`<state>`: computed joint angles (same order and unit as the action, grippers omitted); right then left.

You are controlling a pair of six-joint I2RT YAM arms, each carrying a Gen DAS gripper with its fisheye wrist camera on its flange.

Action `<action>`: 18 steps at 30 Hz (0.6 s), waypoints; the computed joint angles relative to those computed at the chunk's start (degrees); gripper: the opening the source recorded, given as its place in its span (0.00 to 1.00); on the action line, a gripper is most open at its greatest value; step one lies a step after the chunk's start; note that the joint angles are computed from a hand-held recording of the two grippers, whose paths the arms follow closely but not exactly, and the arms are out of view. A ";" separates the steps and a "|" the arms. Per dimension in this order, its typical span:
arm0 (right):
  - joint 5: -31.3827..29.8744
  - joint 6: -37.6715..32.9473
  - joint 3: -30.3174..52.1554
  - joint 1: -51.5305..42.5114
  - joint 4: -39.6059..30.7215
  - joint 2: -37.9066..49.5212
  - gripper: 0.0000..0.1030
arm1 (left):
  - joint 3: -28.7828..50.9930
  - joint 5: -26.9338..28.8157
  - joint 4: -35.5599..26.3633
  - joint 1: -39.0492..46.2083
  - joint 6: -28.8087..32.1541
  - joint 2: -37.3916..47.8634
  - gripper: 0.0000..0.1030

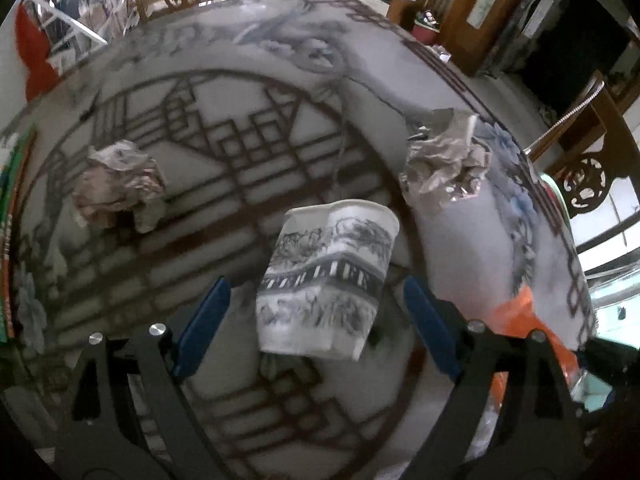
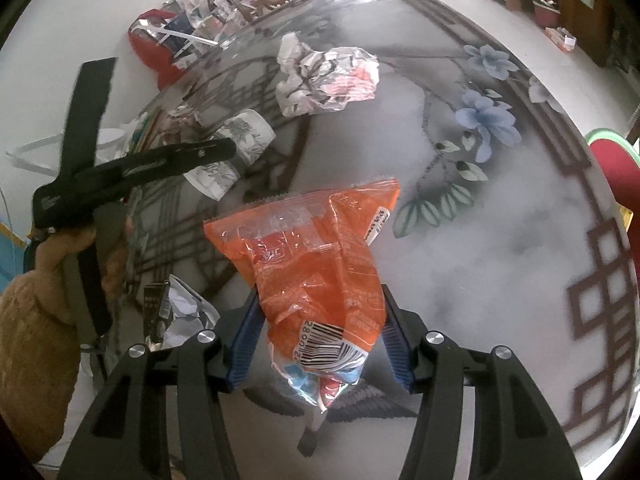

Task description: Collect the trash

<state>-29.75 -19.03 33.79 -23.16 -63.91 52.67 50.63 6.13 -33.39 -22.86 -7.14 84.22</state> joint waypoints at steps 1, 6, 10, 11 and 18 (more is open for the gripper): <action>-0.04 -0.75 0.16 -0.86 -0.29 0.36 0.52 | 0.13 -0.18 0.26 -0.20 -0.12 0.71 0.83; -0.60 -3.81 1.38 -3.96 -1.63 1.48 0.52 | -0.14 0.60 1.10 -0.05 -1.38 3.08 0.68; -1.16 -5.03 2.56 -5.05 -1.86 2.04 0.52 | -2.55 -0.17 2.48 0.25 -3.85 0.31 0.66; -1.34 -5.31 2.90 -5.31 -1.91 2.24 0.52 | -3.26 0.08 2.48 0.44 -4.78 -1.15 0.66; -3.77 -9.14 7.50 -9.27 -5.12 2.20 0.52 | -5.06 -3.13 -3.13 -3.80 -11.37 -16.73 0.66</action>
<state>-33.52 -28.17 41.29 -32.43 -69.03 54.87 45.57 3.00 -36.52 -26.66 -18.52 67.49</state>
